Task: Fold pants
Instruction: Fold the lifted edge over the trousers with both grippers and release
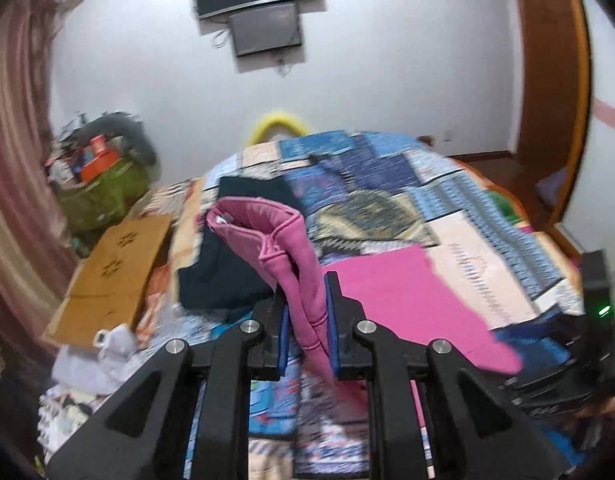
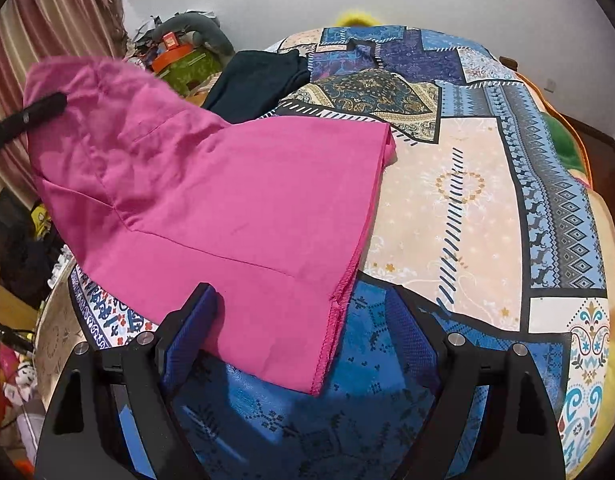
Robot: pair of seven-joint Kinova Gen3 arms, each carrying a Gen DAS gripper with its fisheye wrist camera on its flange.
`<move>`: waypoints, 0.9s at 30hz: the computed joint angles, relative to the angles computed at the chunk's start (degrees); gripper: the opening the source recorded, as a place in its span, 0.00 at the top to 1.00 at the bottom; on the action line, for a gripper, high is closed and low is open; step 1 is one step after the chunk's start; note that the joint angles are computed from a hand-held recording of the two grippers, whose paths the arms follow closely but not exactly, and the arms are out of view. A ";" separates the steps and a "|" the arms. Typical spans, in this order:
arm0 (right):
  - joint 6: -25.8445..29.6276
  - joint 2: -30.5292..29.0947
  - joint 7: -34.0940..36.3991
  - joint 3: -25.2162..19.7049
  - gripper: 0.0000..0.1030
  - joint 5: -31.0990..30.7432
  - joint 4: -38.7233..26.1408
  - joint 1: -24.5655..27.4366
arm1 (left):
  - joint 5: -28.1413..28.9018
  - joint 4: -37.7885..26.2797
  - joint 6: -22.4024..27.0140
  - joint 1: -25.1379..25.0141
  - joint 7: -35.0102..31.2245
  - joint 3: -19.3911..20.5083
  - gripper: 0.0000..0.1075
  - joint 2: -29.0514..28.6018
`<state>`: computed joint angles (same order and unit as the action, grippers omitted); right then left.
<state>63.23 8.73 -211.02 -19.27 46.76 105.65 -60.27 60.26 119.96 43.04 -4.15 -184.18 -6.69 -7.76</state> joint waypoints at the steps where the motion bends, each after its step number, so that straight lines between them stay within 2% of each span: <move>1: -0.03 0.00 -0.02 0.01 0.19 0.02 -0.01 0.01 | -0.80 -0.90 1.61 0.22 1.26 0.27 0.87 0.23; 5: -0.69 -0.29 -0.54 0.03 0.19 0.26 0.51 0.16 | -4.39 -5.52 8.94 0.55 7.45 1.58 0.87 2.95; 14: -2.19 -0.82 -1.83 -0.24 0.19 0.97 1.74 0.62 | -10.98 -12.23 16.71 1.78 19.60 6.45 0.88 9.14; 17: -2.58 -0.99 -1.85 -0.30 0.19 1.09 2.01 0.86 | -13.44 -13.53 17.50 2.20 23.21 7.77 0.88 10.70; 22: -2.95 -1.08 -2.44 -0.40 0.19 1.49 2.24 0.92 | -15.71 -13.92 17.82 2.38 25.11 8.84 0.86 11.43; 23: -3.18 -1.19 -2.55 -0.42 0.19 1.54 2.42 0.99 | -16.45 -14.27 18.07 2.44 26.07 8.92 0.80 11.56; 25: -3.55 -1.30 -2.83 -0.46 0.19 1.65 2.65 1.11 | -17.14 -14.90 19.09 2.12 27.21 8.83 0.51 11.88; 26: -3.57 -1.29 -2.90 -0.50 0.19 1.70 2.67 1.13 | -16.78 -14.58 18.69 2.19 27.89 8.23 0.28 11.61; 27: -3.48 -1.22 -3.01 -0.54 0.19 1.78 2.61 1.10 | -15.59 -13.82 18.25 1.19 27.63 8.19 0.20 11.03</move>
